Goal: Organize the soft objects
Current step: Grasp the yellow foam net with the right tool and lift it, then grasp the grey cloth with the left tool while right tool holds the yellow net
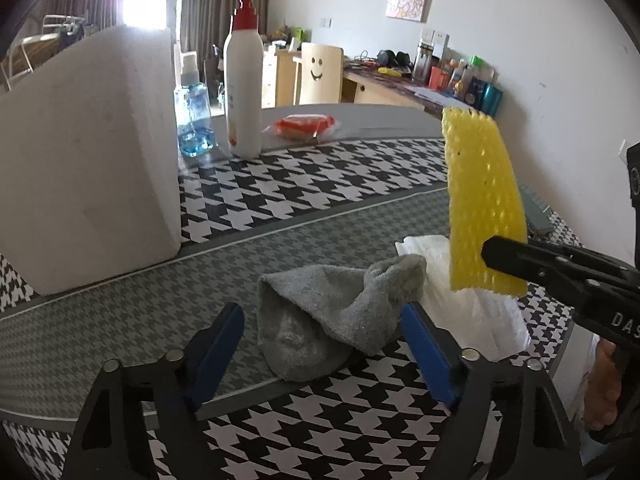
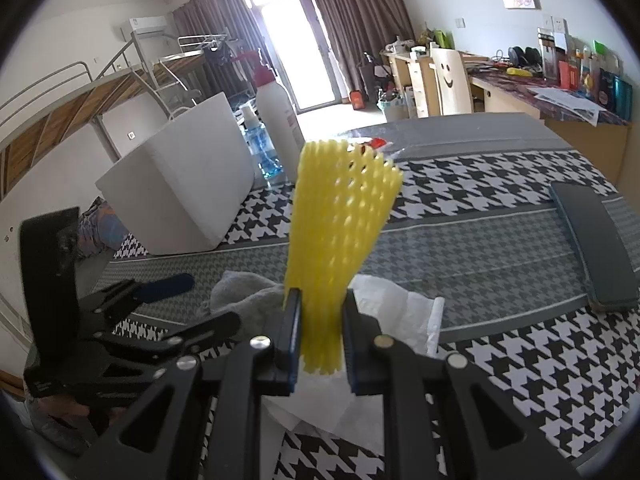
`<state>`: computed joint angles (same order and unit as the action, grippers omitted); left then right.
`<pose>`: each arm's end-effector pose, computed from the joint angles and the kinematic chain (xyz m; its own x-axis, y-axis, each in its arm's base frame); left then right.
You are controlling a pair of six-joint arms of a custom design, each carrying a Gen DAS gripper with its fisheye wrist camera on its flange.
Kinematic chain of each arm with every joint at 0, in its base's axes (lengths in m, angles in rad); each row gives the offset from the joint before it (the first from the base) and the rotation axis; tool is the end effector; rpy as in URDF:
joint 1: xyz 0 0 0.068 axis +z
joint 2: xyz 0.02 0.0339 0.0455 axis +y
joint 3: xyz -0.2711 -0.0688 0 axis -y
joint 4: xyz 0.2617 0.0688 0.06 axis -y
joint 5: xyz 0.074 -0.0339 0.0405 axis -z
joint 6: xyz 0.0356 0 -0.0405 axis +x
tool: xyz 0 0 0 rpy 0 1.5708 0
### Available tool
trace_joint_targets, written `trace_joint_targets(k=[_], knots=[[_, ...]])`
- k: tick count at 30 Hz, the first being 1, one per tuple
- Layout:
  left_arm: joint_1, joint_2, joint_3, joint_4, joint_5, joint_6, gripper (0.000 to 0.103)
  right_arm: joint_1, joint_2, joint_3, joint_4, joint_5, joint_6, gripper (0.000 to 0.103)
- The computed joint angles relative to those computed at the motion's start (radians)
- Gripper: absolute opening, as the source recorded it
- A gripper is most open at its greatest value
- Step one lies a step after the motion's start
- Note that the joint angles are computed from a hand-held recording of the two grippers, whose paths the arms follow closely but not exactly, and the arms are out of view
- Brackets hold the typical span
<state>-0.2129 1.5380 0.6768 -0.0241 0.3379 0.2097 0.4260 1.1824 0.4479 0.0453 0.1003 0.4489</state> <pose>0.2861 -0.0739 0.1417 -0.6559 0.3427 -0.6726 0.5531 0.8245 -0.1192 0.2166 0.0944 0.1640 -0.6696 0.1703 -0.7229 -0.0557 0.9591 0.2776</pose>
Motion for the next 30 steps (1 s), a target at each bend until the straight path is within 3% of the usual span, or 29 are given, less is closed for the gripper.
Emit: trace_joint_targets(k=[11,13,18,30], knots=[[-0.018,0.027,0.009,-0.025,0.008,0.021,0.051,0.015,-0.016,-0.014,0.002,0.014,0.006,0.022],[-0.017,0.036,0.016,-0.034,0.018,0.024,0.041,0.018,-0.019,-0.015,-0.001,0.022,0.008,0.022],[-0.025,0.038,0.015,-0.033,0.023,0.034,0.028,0.026,-0.035,-0.023,-0.003,0.032,0.01,0.022],[-0.013,-0.045,-0.021,-0.036,0.045,0.058,0.024,0.068,-0.099,-0.031,-0.039,0.089,0.013,0.022]])
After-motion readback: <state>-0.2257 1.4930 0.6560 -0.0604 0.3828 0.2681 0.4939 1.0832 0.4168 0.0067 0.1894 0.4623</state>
